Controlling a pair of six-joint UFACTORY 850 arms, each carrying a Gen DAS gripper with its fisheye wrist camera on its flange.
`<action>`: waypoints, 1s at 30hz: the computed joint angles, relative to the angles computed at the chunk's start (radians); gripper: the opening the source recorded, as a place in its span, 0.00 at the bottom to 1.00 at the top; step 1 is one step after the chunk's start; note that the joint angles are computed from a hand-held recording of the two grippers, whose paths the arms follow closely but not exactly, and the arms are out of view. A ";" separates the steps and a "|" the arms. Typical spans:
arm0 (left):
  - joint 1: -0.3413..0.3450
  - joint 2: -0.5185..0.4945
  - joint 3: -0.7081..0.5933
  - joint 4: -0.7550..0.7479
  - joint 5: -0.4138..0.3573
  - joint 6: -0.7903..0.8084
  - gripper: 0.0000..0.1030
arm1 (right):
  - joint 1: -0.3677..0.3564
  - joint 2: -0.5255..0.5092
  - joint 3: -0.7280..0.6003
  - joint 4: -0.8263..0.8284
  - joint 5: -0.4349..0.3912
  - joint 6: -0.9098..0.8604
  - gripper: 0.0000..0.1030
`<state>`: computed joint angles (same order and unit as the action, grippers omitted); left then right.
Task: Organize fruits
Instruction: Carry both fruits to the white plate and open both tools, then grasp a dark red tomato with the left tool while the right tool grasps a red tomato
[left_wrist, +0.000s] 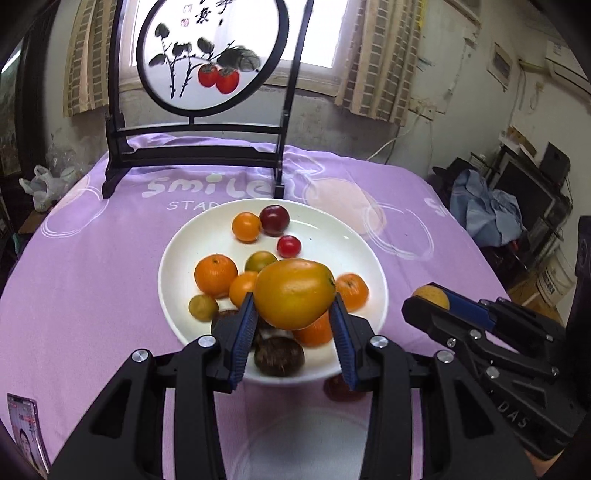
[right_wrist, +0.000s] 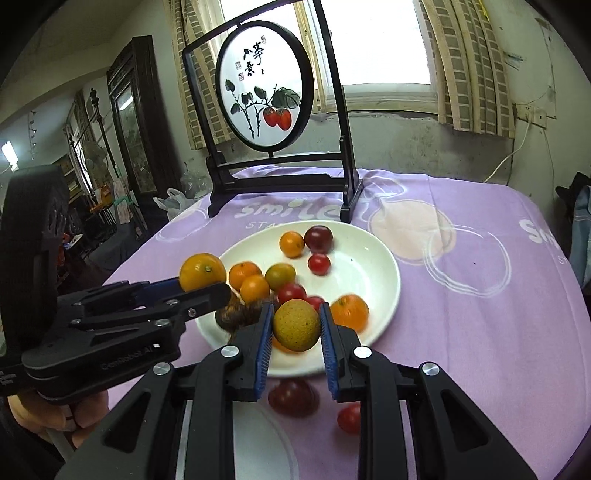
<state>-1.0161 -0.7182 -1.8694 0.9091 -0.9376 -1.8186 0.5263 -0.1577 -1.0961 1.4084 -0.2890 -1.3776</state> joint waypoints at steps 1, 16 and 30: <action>0.013 -0.004 -0.004 -0.012 0.003 0.004 0.38 | 0.003 -0.024 -0.024 -0.028 -0.002 0.037 0.24; 0.110 -0.072 -0.053 -0.088 0.039 0.037 0.63 | 0.034 -0.235 -0.211 -0.357 0.027 0.386 0.60; 0.018 0.002 0.027 0.035 -0.025 -0.166 0.86 | -0.032 -0.081 -0.042 -0.078 0.006 0.141 0.60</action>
<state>-0.9978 -0.7163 -1.8422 0.9436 -0.9625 -1.9847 0.4940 -0.2387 -1.1381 1.3306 -0.2829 -1.2363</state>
